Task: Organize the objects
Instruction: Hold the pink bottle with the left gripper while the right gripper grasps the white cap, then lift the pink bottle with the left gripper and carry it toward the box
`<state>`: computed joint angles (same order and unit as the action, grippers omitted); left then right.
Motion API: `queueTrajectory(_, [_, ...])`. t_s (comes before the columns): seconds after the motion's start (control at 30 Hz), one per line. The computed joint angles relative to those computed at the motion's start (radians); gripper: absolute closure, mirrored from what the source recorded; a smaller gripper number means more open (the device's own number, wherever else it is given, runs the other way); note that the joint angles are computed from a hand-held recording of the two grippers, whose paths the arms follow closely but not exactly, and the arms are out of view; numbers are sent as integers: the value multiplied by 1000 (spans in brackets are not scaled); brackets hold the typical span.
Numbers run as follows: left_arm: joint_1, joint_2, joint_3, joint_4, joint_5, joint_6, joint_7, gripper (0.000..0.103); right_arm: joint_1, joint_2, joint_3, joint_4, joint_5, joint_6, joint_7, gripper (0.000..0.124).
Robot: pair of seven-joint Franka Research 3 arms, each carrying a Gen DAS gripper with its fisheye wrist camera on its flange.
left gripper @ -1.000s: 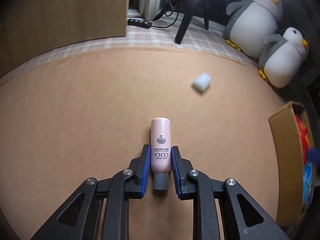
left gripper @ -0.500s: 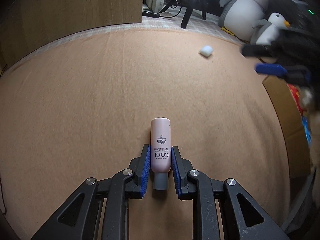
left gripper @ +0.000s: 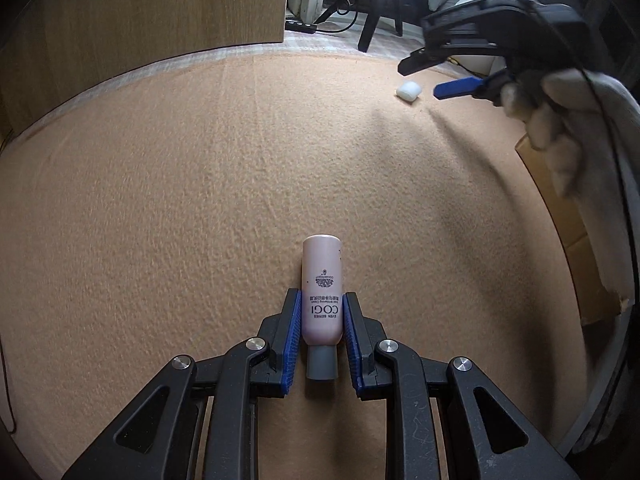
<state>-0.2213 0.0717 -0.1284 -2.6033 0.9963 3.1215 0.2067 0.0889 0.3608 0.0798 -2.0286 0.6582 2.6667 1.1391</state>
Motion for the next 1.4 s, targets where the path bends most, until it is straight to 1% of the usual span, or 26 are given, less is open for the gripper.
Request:
queueTrajectory(0.23, [7, -10, 13, -15, 71, 28, -59, 81, 27, 57, -28, 61, -81, -4, 120, 83])
queueTrajectory(0.4, [13, -18, 8, -22, 107, 31, -103, 81, 50, 81, -48, 84, -165, 0, 201, 84])
queueTrajectory(0.53, [20, -11, 4, -16, 111, 36, -107, 81, 74, 83, -66, 87, -247, 4, 254, 85])
queueTrajectory(0.7, [22, -8, 8, -13, 104, 38, -92, 81, 87, 81, -69, 83, -305, 1, 290, 89])
queueTrajectory(0.87, [15, -20, 3, -19, 117, 26, -115, 81, 122, 86, -96, 80, -402, 26, 335, 99])
queueTrajectory(0.97, [20, -24, -6, -25, 108, 29, -106, 79, 116, 82, -89, 72, -420, 33, 326, 103])
queueTrajectory(1.03, [23, -23, -7, -27, 109, 43, -108, 71, 112, 75, -83, 60, -425, 45, 313, 106])
queueTrajectory(1.1, [18, -23, -7, -25, 123, 41, -123, 70, 104, 70, -75, 52, -417, 52, 302, 107])
queueTrajectory(1.23, [12, -27, -12, -18, 184, 22, -176, 70, 71, 30, -41, -2, -357, 72, 240, 111])
queueTrajectory(1.4, [18, -26, -20, -15, 210, 14, -188, 70, 31, -44, 5, -98, -239, 104, 122, 112])
